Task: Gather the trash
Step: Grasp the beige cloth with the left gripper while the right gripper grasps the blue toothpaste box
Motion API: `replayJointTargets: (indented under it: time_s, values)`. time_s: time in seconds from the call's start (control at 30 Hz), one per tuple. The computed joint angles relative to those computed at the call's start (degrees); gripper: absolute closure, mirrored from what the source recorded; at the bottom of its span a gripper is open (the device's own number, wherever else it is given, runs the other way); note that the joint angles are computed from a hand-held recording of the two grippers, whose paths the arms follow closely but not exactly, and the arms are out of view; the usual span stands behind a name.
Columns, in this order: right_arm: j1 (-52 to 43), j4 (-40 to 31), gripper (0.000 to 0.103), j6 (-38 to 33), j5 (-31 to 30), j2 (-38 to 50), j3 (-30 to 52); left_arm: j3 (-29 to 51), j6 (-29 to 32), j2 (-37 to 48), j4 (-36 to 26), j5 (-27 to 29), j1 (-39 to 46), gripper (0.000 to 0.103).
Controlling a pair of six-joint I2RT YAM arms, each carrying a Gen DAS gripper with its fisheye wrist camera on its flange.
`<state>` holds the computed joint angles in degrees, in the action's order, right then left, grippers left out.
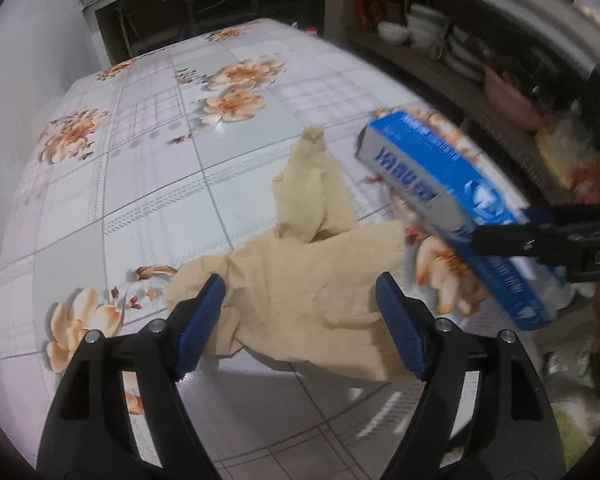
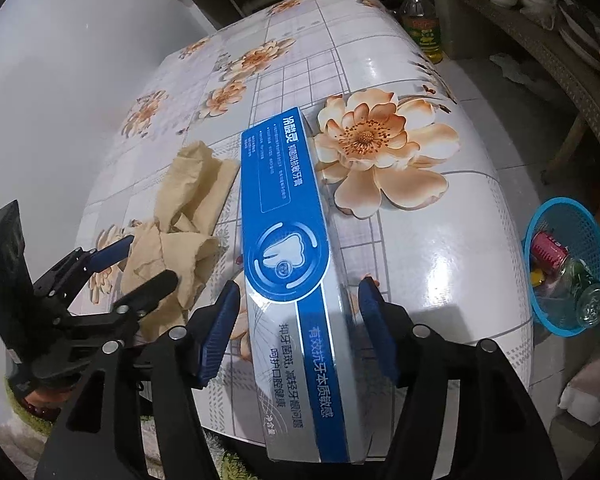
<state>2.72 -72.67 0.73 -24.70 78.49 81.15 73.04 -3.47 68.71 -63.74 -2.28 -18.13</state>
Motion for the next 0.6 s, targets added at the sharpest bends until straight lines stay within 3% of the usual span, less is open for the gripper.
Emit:
replayJointTargets:
  time_s: [0.33,0.6]
  values:
    - [2.90,-0.79,0.040,-0.90,4.12,1.90,2.36,0.24,-2.92,2.15,0.11,-3.04,-1.96,0.040]
    - [6.38,-0.62,0.040,-0.56,8.18,2.36,2.97,1.10,-4.45,2.57,-0.41,-4.39,-3.52,0.059]
